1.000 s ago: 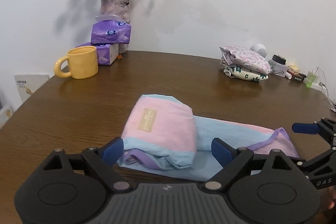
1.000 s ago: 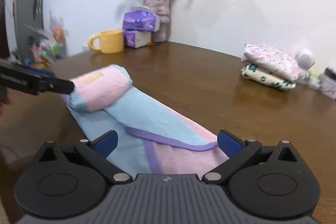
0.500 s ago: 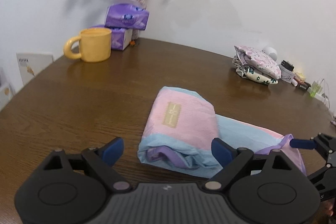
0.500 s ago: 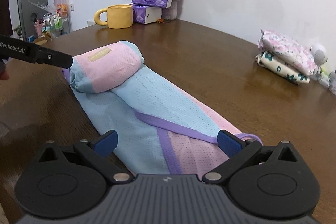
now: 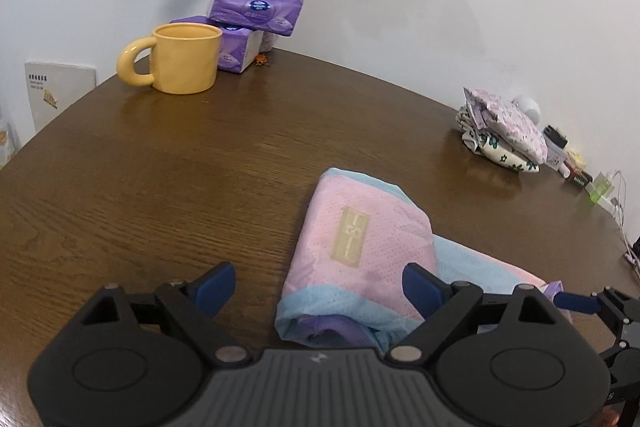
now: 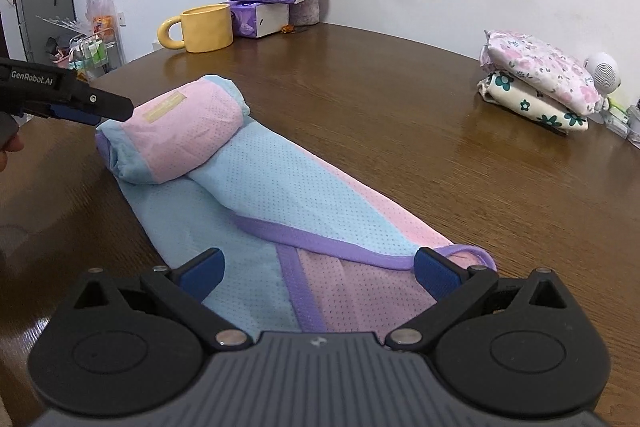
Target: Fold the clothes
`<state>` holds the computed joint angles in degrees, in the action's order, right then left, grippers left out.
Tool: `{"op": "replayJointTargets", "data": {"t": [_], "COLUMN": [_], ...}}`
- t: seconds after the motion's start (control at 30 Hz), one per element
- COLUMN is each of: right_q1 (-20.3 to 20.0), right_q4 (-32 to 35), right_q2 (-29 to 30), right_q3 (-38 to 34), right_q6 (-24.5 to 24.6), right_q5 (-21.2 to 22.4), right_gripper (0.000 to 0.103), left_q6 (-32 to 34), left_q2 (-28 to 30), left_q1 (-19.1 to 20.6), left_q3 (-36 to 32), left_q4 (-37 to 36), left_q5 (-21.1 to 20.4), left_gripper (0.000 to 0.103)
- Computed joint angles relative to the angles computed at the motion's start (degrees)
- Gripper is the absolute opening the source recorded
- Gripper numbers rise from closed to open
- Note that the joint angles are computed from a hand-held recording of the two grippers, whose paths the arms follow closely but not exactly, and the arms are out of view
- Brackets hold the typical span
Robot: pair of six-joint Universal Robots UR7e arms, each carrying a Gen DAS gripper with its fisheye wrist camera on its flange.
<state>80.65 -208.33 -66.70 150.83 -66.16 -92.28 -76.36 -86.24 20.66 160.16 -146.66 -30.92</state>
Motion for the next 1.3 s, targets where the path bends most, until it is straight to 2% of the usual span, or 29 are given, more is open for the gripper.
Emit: {"op": "replayJointTargets", "data": {"t": [0.13, 0.4, 0.8, 1.0, 1.3], "right_q1": [0.63, 1.18, 1.07, 1.06, 0.57], "right_q4": [3.62, 4.77, 5.75, 5.01, 2.83], "right_q2": [-0.77, 0.17, 0.7, 1.02, 1.57], "right_q3": [-1.51, -3.21, -3.67, -3.53, -2.75], "right_q6": [-0.45, -0.23, -0.06, -0.16, -0.11], "right_q5": [-0.35, -1.94, -2.45, -2.47, -1.83], "right_gripper": [0.103, 0.103, 0.103, 0.103, 0.102], "left_q6": [5.06, 13.05, 17.85, 22.99, 25.18], "left_q2": [1.38, 4.41, 5.8, 6.99, 6.82], "left_q1": [1.78, 5.26, 6.92, 10.06, 10.76], "left_q3": [-0.07, -0.49, -1.29, -1.45, -1.49], "left_q4": [-5.63, -14.97, -17.63, -22.78, -22.41], "left_q5": [-0.93, -2.96, -4.43, -7.31, -6.84], "left_gripper": [0.09, 0.089, 0.089, 0.089, 0.088]}}
